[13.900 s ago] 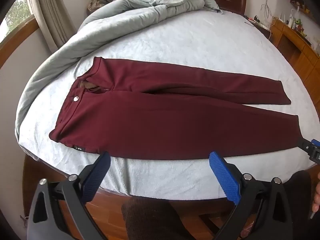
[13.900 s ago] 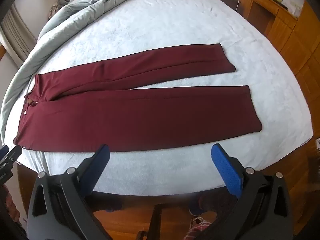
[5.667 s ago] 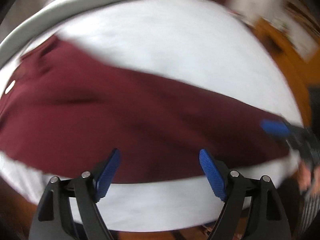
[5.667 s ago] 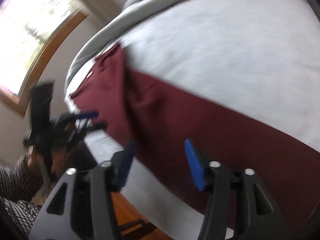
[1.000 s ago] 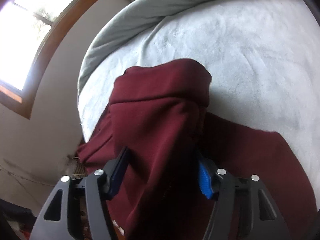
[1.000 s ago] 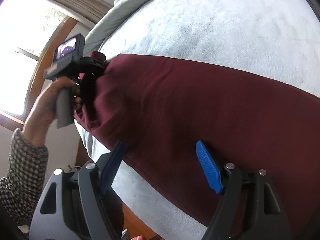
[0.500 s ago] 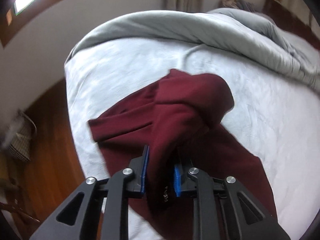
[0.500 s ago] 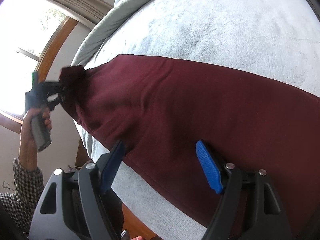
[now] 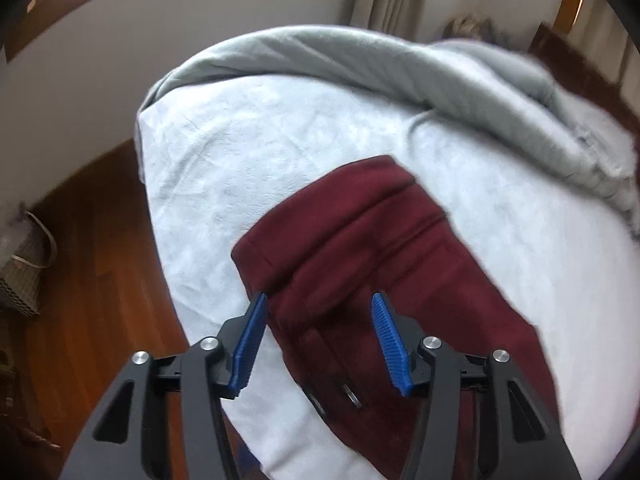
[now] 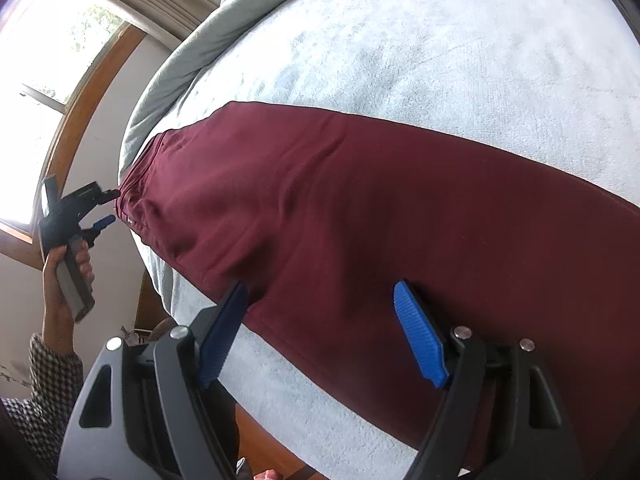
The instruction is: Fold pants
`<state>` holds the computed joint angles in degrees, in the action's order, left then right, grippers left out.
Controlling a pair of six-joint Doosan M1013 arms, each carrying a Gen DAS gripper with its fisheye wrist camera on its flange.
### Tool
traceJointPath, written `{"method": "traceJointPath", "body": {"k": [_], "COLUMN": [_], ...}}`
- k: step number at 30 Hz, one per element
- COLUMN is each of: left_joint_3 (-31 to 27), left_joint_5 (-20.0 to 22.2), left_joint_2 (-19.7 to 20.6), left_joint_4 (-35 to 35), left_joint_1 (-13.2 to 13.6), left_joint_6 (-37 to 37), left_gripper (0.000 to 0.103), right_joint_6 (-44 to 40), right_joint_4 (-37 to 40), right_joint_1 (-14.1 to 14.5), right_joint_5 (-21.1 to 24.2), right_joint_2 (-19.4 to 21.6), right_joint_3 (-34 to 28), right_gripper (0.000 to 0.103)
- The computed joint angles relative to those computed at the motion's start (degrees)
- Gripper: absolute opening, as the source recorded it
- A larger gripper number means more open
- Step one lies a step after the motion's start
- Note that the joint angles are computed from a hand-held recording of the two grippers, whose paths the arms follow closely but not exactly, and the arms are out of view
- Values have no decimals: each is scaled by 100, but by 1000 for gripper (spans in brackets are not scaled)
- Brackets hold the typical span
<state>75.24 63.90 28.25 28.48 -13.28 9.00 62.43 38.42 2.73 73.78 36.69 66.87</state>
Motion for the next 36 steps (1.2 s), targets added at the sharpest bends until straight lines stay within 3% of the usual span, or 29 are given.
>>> {"method": "traceJointPath", "body": {"k": [2,8,13,19,22,29,32,36], "left_joint_3": [-121,136,261,535,627,420,305,217], "left_joint_5": [3,-470,-876,-1416,-1560,-942,-760,-527], "left_joint_2": [100,-194,-122,-126,-243,-19,-57,-161], "left_joint_4": [-449,-485,-2181,-2640,-2711,-2622,-2246,-1513], "left_joint_1": [100,-118,3,133,155,133,-3,-424], "left_joint_6": [524,517,1139,882,849,1298,1185,972], "left_gripper": [54,55,53,30,25,29,37,43], "right_joint_6": [6,57,31,64,133,146,185,352], "right_joint_4": [1,-89,20,-153,-133,-139,-143,-70], "right_joint_1": [-4,-22,-89,-108,-124,-119,-170,-413], "right_joint_5": [-7,-35,-85,-136,-127,-126,-94,-108], "right_joint_2": [2,-45,-116,-150,-125,-98,-146,-332], "right_joint_3": [6,-12,35,117,132,104,75,191], "right_gripper": [76,76,77,78,78,79,79,81]}}
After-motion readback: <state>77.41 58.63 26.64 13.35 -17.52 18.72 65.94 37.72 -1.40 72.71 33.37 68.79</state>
